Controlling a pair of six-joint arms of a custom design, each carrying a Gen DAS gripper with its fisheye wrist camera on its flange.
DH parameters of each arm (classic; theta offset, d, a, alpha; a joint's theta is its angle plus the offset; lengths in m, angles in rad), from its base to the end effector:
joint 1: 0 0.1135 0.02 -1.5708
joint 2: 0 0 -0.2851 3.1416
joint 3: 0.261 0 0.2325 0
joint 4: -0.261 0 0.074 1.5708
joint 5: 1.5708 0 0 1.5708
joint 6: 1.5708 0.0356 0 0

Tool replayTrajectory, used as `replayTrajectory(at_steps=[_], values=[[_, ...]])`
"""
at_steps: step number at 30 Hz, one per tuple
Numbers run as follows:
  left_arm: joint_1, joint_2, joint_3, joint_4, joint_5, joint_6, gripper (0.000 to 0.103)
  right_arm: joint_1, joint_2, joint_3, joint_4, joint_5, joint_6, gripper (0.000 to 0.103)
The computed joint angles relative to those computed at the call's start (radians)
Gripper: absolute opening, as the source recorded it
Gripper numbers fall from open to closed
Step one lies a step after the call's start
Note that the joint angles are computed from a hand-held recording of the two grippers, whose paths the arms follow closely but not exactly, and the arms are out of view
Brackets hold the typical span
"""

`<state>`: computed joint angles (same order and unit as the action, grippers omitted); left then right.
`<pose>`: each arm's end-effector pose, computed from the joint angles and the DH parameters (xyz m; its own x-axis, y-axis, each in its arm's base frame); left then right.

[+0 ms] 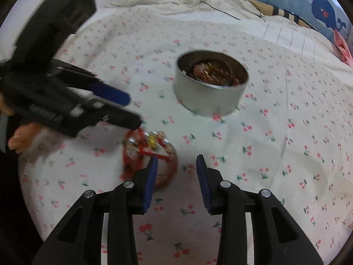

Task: Organize jewelry
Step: 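Lower the left tool onto the red bead cord bracelet and grasp it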

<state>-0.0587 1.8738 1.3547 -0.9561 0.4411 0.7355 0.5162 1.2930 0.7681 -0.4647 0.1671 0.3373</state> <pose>0.3385 -0.0351 0.2206 -0.6739 0.6474 -0.3559 0.7363 0.6284 -0.2511 0.1996 0.1065 0.2358 -0.8207 -0.0906 -0.5641 -0.1438 0.9883 0.0505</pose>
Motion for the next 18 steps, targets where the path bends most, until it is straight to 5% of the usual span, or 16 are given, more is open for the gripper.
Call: replayTrajectory(at_steps=[4, 7, 11, 18], values=[[-0.021, -0.002, -0.033, 0.023, -0.007, -0.001, 0.052, -0.03, -0.022, -0.01, -0.003, -0.018, 0.001, 0.036], [-0.013, 0.03, 0.008, -0.041, 0.03, 0.015, 0.019, -0.038, -0.028, -0.02, 0.001, -0.023, 0.004, 0.038], [0.003, 0.02, 0.029, -0.106, 0.078, 0.081, 0.002, -0.051, -0.031, -0.021, 0.0, -0.025, 0.009, 0.038], [0.081, 0.071, 0.162, -0.264, 0.206, 0.143, 0.002, -0.078, -0.032, -0.015, -0.012, -0.045, 0.001, 0.038]])
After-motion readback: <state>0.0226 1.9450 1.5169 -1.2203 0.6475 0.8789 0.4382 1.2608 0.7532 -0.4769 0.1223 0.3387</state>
